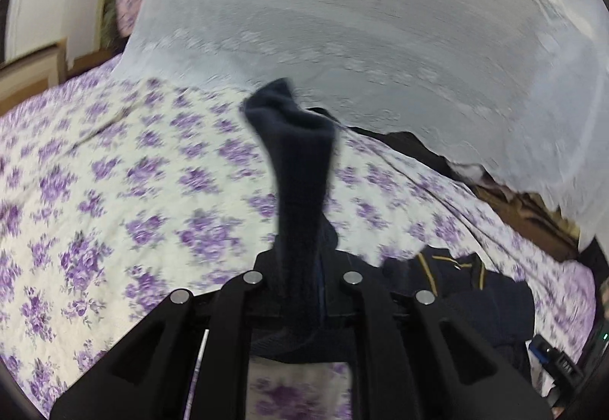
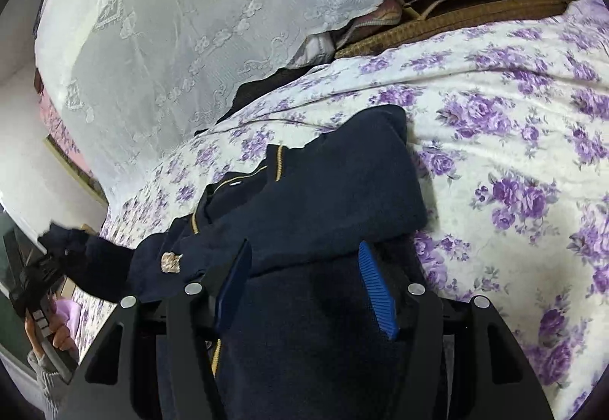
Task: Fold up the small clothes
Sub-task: 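Grasp the other sleeve cuff with the left tool and lift it, then fold the held sleeve across the cardigan front with the left tool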
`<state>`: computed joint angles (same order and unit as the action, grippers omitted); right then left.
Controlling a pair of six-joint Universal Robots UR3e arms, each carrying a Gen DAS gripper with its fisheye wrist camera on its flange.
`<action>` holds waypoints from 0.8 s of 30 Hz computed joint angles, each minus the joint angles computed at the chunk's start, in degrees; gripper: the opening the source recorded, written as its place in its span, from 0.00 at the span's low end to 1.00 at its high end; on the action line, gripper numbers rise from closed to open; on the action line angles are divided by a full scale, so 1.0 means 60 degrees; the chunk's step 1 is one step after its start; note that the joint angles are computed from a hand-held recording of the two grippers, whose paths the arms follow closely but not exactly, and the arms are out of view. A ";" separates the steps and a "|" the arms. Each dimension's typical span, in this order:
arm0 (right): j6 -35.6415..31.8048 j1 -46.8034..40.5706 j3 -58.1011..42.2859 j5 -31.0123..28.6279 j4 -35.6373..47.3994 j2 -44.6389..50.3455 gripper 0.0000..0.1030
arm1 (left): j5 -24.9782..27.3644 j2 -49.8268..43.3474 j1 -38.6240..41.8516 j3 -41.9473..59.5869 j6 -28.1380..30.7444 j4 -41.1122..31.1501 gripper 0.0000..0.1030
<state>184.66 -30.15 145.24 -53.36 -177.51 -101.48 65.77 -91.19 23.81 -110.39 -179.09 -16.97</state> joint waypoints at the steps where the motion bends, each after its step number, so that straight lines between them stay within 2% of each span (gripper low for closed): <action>1: -0.0168 0.0066 -0.0140 -0.0116 0.0438 -0.0280 0.57 | 0.0323 0.0034 -0.0344 0.0060 -0.0031 0.0078 0.09; 5: -0.1085 -0.0218 -0.0418 -0.0119 0.2309 -0.1872 0.68 | 0.1174 0.0149 -0.1458 0.0259 -0.0217 0.0133 0.09; 7: -0.1759 -0.0805 -0.0387 0.0312 0.3487 -0.2979 0.73 | 0.1718 0.0006 -0.2148 0.0533 -0.0379 0.0156 0.09; 11: -0.4054 -0.2936 -0.0512 0.1942 0.7744 -0.5920 0.74 | 0.2760 -0.0496 -0.3380 0.1214 -0.0720 0.0157 0.09; 13: -0.5561 -0.4137 -0.0839 0.2731 1.0442 -0.7044 0.74 | 0.3344 -0.0948 -0.4043 0.1737 -0.0959 0.0068 0.09; 15: -0.6631 -0.4949 -0.1184 0.3175 1.2180 -0.7372 0.74 | 0.3736 -0.1316 -0.4558 0.2140 -0.1159 -0.0049 0.08; 19: -0.7661 -0.5786 -0.1689 0.3685 1.3949 -0.7080 0.74 | 0.4642 -0.2189 -0.5627 0.2991 -0.1429 -0.0067 0.08; 24: -0.8409 -0.6444 -0.2047 0.3996 1.5150 -0.6870 0.74 | 0.5309 -0.3272 -0.6603 0.4205 -0.1869 -0.0377 0.08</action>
